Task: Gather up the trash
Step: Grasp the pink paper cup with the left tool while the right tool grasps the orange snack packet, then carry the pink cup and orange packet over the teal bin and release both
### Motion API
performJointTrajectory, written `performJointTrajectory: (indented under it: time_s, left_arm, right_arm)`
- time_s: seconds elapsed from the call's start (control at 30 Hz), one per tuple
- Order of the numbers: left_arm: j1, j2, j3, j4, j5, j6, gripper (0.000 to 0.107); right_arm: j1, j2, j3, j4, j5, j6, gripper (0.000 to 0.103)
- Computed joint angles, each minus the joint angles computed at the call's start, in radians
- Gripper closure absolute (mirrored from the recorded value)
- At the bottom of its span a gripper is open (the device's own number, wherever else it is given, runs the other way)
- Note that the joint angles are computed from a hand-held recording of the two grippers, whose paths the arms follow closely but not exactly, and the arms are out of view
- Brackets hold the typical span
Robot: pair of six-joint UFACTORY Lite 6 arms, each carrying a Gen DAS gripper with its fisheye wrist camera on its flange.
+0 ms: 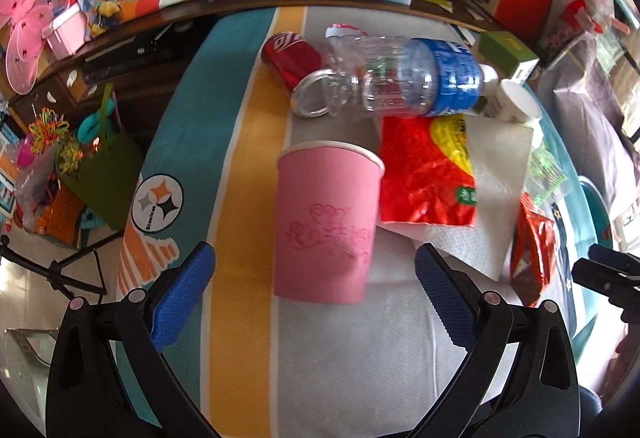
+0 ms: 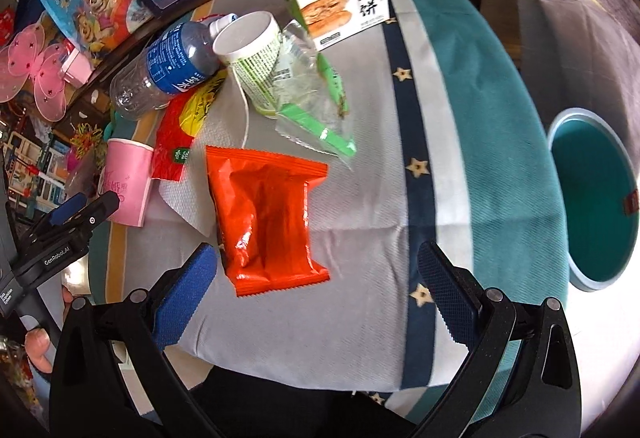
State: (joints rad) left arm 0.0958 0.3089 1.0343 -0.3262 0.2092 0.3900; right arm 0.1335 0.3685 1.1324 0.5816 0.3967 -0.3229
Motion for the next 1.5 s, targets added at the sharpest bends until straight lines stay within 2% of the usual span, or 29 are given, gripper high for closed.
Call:
performJointTrajectory:
  time_s: [0.2,0.27,0.37,0.43,0.5,0.53,0.6,0.83,0.97,1.07,1.13,1.3,1.5]
  left_arm:
    - [0.013,0.107,0.114,0.011,0.042,0.013,0.007]
    - [0.003,0.134,0.139,0.041,0.040,-0.013,0.007]
    - [-0.003,0.172,0.171,0.000,0.052,0.024,0.008]
    - [-0.003,0.189,0.181,-0.059,0.057,0.080,0.010]
    - [-0.008,0.196,0.182,-0.093,0.057,0.109,0.025]
    - [-0.009,0.197,0.180,-0.106,0.061,0.115,0.044]
    - [-0.014,0.184,0.164,-0.103,0.051,0.101,0.046]
    - [-0.025,0.028,0.020,-0.027,0.019,0.037,0.046]
    - [-0.015,-0.097,-0.053,-0.090,0.066,0.108,0.046]
    - [-0.075,-0.185,-0.072,-0.015,0.088,0.042,0.046]
    - [-0.133,-0.201,-0.043,-0.041,0.125,0.056,0.046]
    - [-0.361,-0.118,0.098,0.039,0.152,-0.072,0.046]
    - [-0.623,0.171,0.441,0.089,0.227,-0.168,0.046]
  right_arm:
    - [0.036,0.172,0.157,0.030,0.010,0.008,0.006]
    - [0.043,0.205,0.187,0.035,0.014,0.005,0.011]
    - [0.045,0.237,0.202,0.094,0.029,-0.050,0.028]
    - [0.040,0.245,0.195,0.146,0.048,-0.107,0.047]
    - [0.046,0.226,0.168,0.148,0.025,-0.123,0.057]
    - [0.039,0.222,0.162,0.169,0.042,-0.147,0.058]
    - [0.026,0.207,0.136,0.227,0.051,-0.203,0.061]
    - [-0.036,0.072,-0.033,0.357,0.050,-0.370,0.064]
    - [-0.114,-0.011,-0.127,0.433,0.070,-0.469,0.064]
    - [-0.203,-0.067,-0.180,0.488,0.098,-0.547,0.064]
    - [-0.280,-0.105,-0.203,0.515,0.124,-0.586,0.064]
    - [-0.516,-0.191,-0.221,0.522,0.189,-0.651,0.064]
    - [-0.820,-0.170,-0.142,0.498,0.251,-0.693,0.064]
